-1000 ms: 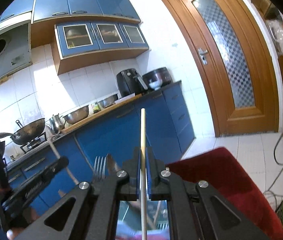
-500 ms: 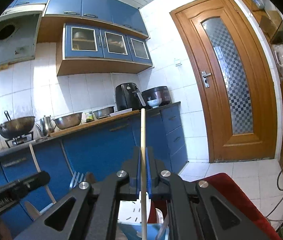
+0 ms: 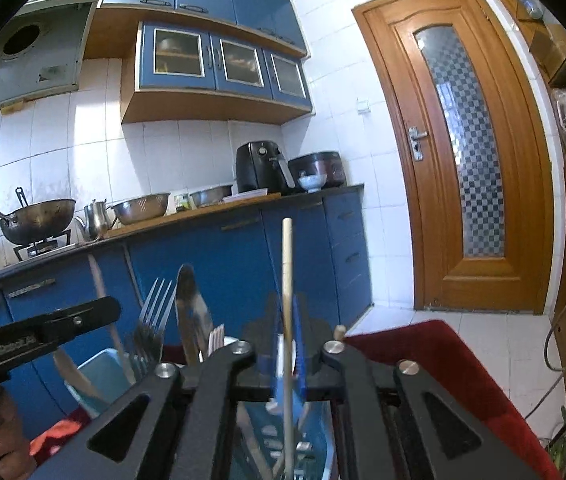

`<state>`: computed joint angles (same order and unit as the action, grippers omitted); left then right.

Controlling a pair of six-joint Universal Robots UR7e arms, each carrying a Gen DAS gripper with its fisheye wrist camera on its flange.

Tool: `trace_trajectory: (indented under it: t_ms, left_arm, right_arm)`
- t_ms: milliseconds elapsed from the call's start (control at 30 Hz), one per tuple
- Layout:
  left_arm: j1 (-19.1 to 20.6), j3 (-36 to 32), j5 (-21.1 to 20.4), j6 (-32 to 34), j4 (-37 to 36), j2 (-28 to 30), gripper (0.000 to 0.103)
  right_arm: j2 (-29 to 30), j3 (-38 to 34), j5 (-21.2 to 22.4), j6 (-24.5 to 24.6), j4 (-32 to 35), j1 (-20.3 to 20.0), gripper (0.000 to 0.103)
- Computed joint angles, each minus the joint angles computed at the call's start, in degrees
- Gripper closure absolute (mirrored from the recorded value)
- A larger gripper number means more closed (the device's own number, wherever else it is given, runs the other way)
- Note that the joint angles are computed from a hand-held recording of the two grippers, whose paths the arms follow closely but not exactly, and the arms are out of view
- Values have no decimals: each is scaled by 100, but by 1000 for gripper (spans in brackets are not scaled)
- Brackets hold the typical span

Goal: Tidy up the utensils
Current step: 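Open the left tool dropping the chopstick into the box while the right tool releases its chopstick, then move both open tools back toward the last fork and chopstick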

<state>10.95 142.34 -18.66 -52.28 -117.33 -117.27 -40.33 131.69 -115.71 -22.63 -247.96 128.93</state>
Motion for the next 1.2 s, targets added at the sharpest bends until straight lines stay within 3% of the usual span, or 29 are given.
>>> trace_trajectory:
  t_ms: [33, 133, 467, 667, 833, 1033, 1200]
  left_arm:
    - [-20, 2, -3, -22, 37, -3, 83]
    - [-90, 1, -13, -71, 148, 7, 73]
    - [-387, -197, -170, -741, 1212, -124, 73]
    - [-882, -553, -258, -2150, 3143, -317, 72]
    - [-1422, -884, -616, -3572, 4877, -342, 72]
    - [-2052, -1134, -1178, -4776, 6209, -288, 72]
    - [-2457, -1218, -1730, -5343, 6772, -252, 72]
  right_arm:
    - [-38, 54, 42, 49, 49, -8, 74]
    - [-105, 173, 46, 129, 73, 21, 69]
    - [-314, 401, -12, 377, 55, 250, 66]
    - [-617, 631, -92, 733, 166, 493, 62]
    - [-840, 785, -407, 945, 403, 795, 62]
    - [-1125, 1056, -704, 1476, 923, 1124, 61]
    - [-1370, 1285, -1010, 2051, 1549, 1348, 61]
